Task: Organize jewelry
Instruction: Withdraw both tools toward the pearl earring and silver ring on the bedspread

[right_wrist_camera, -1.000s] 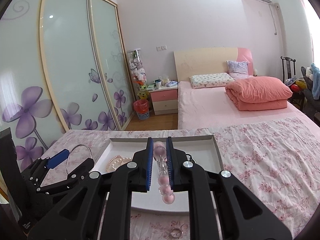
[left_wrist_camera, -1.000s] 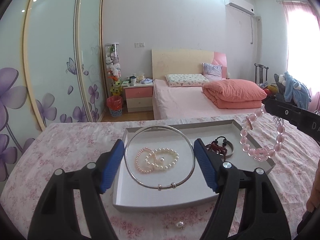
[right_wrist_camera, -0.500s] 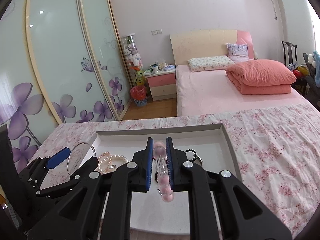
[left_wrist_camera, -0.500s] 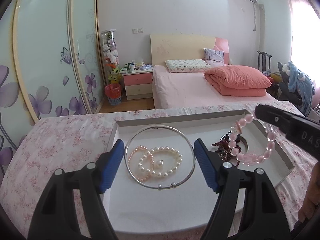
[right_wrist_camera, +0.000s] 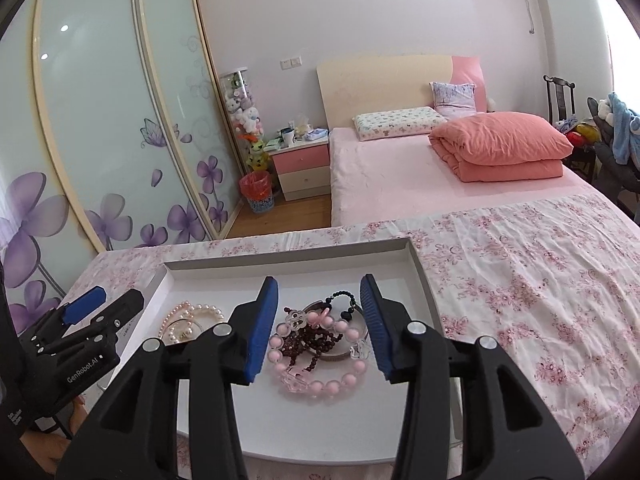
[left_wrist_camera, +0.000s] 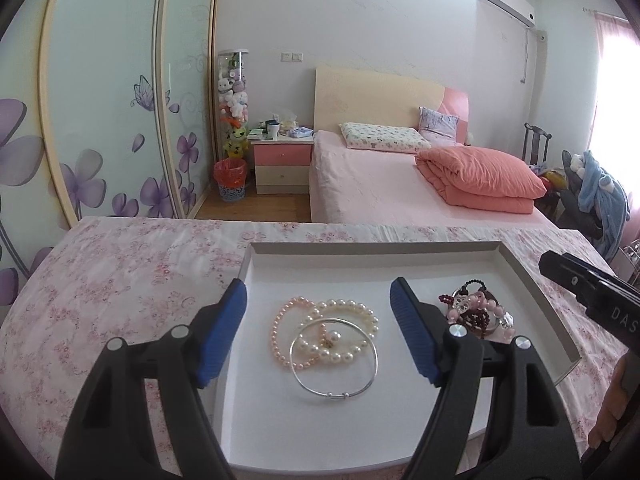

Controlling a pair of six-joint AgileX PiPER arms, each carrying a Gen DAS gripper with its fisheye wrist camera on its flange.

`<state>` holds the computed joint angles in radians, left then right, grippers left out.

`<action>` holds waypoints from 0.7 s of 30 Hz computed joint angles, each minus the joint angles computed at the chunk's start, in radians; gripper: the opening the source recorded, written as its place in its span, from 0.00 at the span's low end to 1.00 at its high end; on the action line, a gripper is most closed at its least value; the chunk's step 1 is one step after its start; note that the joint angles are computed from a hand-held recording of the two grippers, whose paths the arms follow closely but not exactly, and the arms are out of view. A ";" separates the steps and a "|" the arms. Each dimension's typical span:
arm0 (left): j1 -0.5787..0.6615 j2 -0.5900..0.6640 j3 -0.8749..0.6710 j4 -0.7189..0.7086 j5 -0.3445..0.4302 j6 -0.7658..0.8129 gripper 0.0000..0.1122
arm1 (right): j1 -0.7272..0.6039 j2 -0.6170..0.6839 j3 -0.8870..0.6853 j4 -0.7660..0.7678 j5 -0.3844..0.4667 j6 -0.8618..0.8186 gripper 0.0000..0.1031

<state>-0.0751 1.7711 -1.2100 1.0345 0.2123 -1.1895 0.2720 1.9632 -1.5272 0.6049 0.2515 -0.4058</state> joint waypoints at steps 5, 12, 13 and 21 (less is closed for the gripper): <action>-0.009 -0.031 0.030 0.066 0.013 -0.060 0.65 | 0.011 -0.020 0.019 -0.020 -0.009 0.018 0.43; -0.012 -0.118 0.144 0.155 0.004 -0.152 0.69 | 0.021 -0.100 0.136 0.013 -0.028 -0.057 0.43; -0.012 -0.142 0.177 0.180 -0.001 -0.175 0.69 | 0.023 -0.116 0.162 0.008 -0.030 -0.064 0.44; 0.004 -0.319 0.427 0.185 -0.054 -0.145 0.72 | 0.020 -0.209 0.366 -0.113 0.003 -0.037 0.46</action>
<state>-0.0716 1.4521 -0.7829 1.2198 0.1579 -1.3341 0.2920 1.7544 -1.1610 0.4917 0.2547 -0.4433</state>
